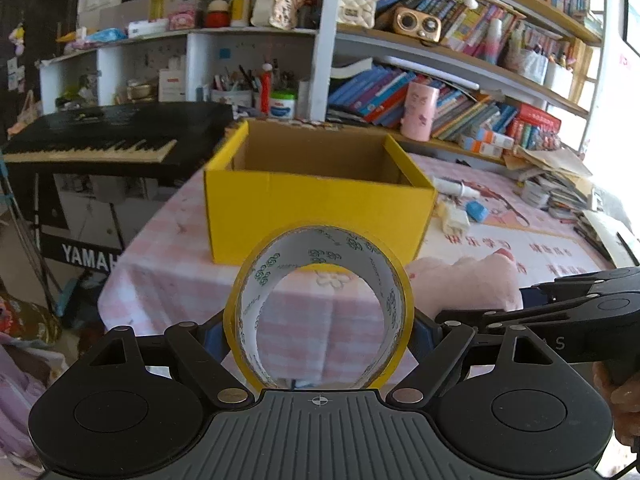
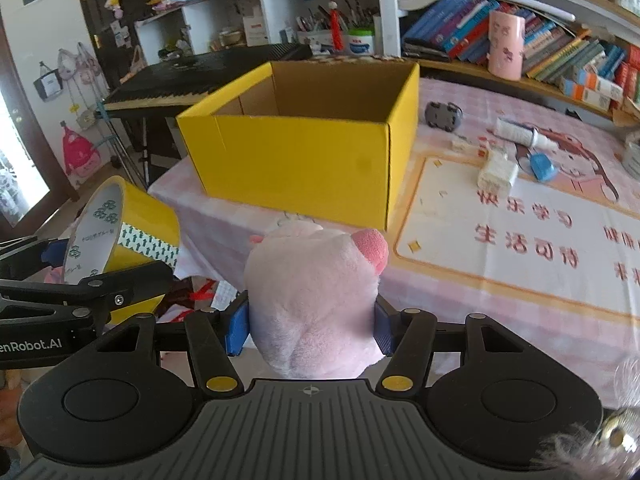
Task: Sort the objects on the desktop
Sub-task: 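Lift the tape roll and pink pig and carry both toward the yellow box, then lower the tape roll and pig into the box and open both tools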
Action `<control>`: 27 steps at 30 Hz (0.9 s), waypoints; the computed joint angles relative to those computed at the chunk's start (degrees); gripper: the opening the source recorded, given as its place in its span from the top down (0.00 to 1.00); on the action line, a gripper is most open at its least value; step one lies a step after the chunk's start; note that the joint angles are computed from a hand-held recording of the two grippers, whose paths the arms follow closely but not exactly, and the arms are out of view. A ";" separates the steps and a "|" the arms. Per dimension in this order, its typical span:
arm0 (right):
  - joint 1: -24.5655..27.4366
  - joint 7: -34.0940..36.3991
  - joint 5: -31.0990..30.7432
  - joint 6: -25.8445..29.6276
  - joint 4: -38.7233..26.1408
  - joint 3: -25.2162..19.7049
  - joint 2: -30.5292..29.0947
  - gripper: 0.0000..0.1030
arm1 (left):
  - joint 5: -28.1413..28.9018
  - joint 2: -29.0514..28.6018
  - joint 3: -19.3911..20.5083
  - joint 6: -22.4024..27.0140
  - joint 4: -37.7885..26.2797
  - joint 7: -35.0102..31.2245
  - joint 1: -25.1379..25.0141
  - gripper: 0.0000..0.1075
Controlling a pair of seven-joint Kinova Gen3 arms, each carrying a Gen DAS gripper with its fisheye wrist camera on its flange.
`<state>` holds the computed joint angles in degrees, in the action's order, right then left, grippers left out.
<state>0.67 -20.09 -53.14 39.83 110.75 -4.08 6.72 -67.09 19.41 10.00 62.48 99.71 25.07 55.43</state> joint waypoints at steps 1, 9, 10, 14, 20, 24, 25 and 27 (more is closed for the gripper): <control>0.00 0.25 -0.49 0.19 -0.52 -0.10 0.27 0.46 | -0.18 -0.07 -0.14 0.34 -0.23 -0.31 -0.07 0.21; 1.01 5.08 -7.74 2.39 -6.07 -1.43 2.53 0.45 | -5.40 0.16 -1.52 1.20 -3.44 -4.95 -2.12 0.21; 1.00 5.55 -8.48 2.32 -7.21 -1.59 3.03 0.45 | -6.26 0.28 -1.80 1.04 -3.94 -5.36 -2.52 0.21; 1.79 7.34 -11.19 3.14 -11.88 -2.45 5.53 0.45 | -9.98 0.97 -2.91 -0.11 -5.76 -6.45 -4.04 0.21; 3.16 9.74 -14.70 2.28 -18.96 -4.53 10.00 0.45 | -13.80 3.23 -4.78 -3.29 -9.54 -9.23 -6.77 0.21; 3.08 8.45 -13.03 0.89 -24.17 -6.02 13.61 0.45 | -13.61 4.96 -6.20 -4.99 -12.06 -11.09 -7.90 0.21; 3.09 7.61 -11.93 0.85 -25.57 -6.35 14.53 0.45 | -13.18 5.42 -6.54 -5.58 -12.76 -11.78 -8.26 0.21; 3.11 5.91 -9.60 0.83 -28.26 -7.11 16.40 0.45 | -11.78 6.25 -7.16 -6.74 -14.02 -13.44 -8.94 0.21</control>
<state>3.79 -14.18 -62.74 40.65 82.49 -11.19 23.12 -78.87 25.67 2.84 55.74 85.69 11.63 46.49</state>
